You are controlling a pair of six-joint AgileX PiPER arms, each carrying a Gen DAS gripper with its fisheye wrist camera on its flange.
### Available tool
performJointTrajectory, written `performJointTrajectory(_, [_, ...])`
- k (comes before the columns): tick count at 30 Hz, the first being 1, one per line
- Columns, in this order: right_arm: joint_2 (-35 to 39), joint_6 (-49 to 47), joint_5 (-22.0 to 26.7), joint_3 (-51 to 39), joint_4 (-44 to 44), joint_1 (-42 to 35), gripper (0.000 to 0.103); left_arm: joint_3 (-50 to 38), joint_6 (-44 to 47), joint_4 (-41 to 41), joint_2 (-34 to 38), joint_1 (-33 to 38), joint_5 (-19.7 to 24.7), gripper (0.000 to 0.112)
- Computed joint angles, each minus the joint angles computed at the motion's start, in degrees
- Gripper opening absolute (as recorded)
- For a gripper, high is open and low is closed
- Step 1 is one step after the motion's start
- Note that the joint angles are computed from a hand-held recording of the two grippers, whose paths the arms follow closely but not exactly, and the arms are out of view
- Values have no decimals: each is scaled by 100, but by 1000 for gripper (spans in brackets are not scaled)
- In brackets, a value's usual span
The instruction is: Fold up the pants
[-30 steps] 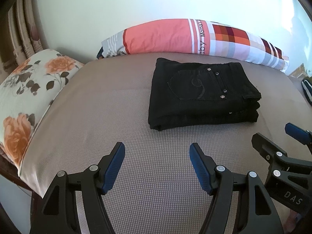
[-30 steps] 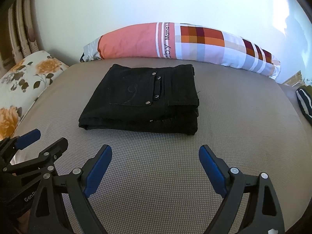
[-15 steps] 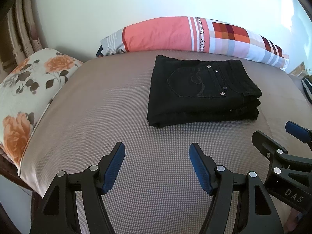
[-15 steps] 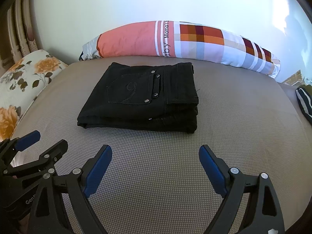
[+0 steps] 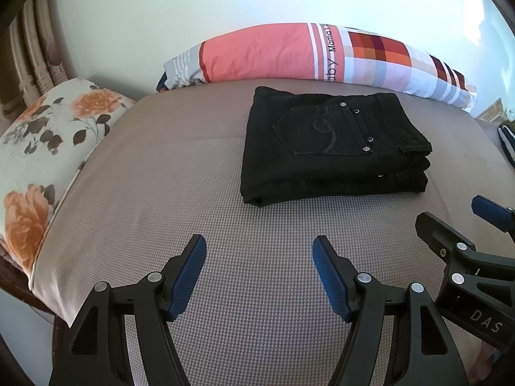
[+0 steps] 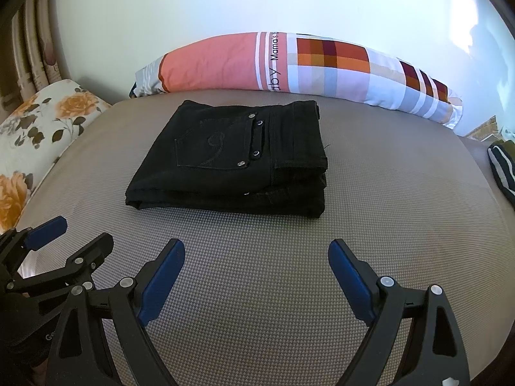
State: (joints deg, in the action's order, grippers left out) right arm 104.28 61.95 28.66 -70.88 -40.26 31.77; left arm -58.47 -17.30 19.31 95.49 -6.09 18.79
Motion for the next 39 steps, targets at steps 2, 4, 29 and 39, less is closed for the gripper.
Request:
performJointTrajectory(2, [7, 23, 25, -1, -11, 9, 89, -1, -29, 28, -2, -6, 16, 69])
performJointTrajectory(4, [4, -54, 11, -17, 57, -14, 89, -17, 61, -62, 18, 7, 15, 69])
performJointTrajectory(29, [44, -311, -64, -32, 232, -118, 89, -88, 139, -127, 90, -20, 81, 69])
performJointTrajectory(39, [60, -414, -54, -69, 312, -148, 89, -94, 154, -139, 103, -37, 92, 69])
